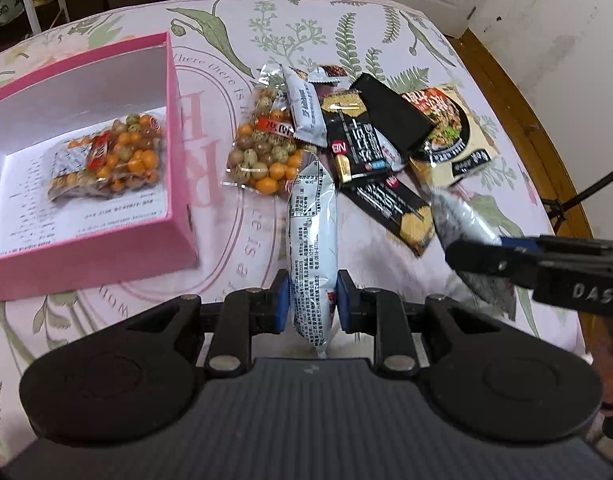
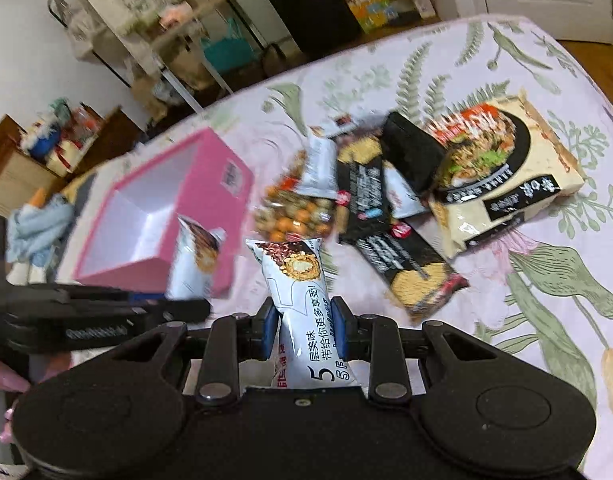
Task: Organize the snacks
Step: 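Carry the white wafer stick into the pink box and release it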
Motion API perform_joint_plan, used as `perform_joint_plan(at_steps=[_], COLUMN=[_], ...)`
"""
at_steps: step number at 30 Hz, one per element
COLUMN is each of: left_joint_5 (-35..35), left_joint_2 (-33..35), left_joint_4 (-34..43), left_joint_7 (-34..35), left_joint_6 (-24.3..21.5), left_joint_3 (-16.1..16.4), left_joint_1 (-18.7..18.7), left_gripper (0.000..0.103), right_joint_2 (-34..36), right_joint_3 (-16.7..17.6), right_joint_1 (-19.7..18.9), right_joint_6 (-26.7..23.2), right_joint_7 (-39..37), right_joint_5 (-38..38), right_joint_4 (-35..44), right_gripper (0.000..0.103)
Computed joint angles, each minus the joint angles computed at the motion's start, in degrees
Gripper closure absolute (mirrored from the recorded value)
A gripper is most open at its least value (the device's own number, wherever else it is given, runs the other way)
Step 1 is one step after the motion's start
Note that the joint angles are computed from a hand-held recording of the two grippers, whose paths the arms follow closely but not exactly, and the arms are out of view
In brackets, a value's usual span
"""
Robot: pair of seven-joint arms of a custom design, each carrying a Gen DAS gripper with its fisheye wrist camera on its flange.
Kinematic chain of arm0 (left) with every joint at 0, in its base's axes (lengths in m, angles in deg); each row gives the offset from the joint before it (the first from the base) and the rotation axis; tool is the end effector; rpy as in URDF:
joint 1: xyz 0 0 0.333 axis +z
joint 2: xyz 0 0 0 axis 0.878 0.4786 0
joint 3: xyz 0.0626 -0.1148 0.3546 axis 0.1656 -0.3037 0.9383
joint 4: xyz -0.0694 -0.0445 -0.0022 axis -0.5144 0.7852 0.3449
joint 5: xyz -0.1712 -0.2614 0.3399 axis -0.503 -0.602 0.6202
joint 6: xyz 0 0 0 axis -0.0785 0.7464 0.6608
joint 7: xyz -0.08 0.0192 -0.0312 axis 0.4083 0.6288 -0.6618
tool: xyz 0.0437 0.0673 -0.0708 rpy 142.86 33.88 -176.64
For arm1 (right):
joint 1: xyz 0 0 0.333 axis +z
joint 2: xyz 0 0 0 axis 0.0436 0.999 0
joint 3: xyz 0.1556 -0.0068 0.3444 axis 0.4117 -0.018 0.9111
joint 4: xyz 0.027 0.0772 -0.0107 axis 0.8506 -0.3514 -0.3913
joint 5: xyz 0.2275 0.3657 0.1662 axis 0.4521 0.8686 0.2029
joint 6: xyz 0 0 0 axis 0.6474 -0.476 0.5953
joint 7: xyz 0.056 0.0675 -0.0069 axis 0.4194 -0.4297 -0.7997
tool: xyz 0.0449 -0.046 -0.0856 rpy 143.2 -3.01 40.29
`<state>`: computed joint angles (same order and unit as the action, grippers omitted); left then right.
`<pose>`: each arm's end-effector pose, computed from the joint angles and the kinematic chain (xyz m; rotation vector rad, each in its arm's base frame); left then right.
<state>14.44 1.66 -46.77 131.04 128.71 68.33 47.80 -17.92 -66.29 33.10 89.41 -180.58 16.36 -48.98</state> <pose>0.6819 -0.3766 0.4703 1.2720 -2.7218 0.7443 0.5255 0.4182 0.4615 -1.2321 2.0842 -0.2529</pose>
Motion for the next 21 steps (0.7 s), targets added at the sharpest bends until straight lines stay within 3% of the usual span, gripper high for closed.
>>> perform_joint_plan(at_steps=[6,11,14,21], left_joint_5=[-3.0,-3.9,-4.6,-2.8], left_joint_2=[-2.4,-3.3,-3.5,1.4], left_joint_4=[-1.1,-0.1,0.4,6.0], left_joint_7=[1.8,1.4,0.4,-6.7], left_joint_6=[-3.1,-4.0,-2.2,1.8], left_joint_3=[0.2,1.5,2.2,3.5], left_joint_1=[1.9,3.3,4.2,5.0], left_gripper=[0.08,0.08,0.08,0.08], right_joint_2=[-0.3,1.7,4.5,15.4], right_joint_3=[1.0,1.8,1.4,-2.6], right_joint_1=[1.6,2.1,2.5,6.1], right_joint_6=[-3.0,-3.7,-2.3,-3.2], right_joint_7=[2.8,-4.9,-10.0,-22.5], right_joint_5=[-4.2,-1.0,1.4,2.9], right_joint_4=[3.6,9.0,13.1,26.9], right_gripper=[0.07,0.07,0.07,0.07])
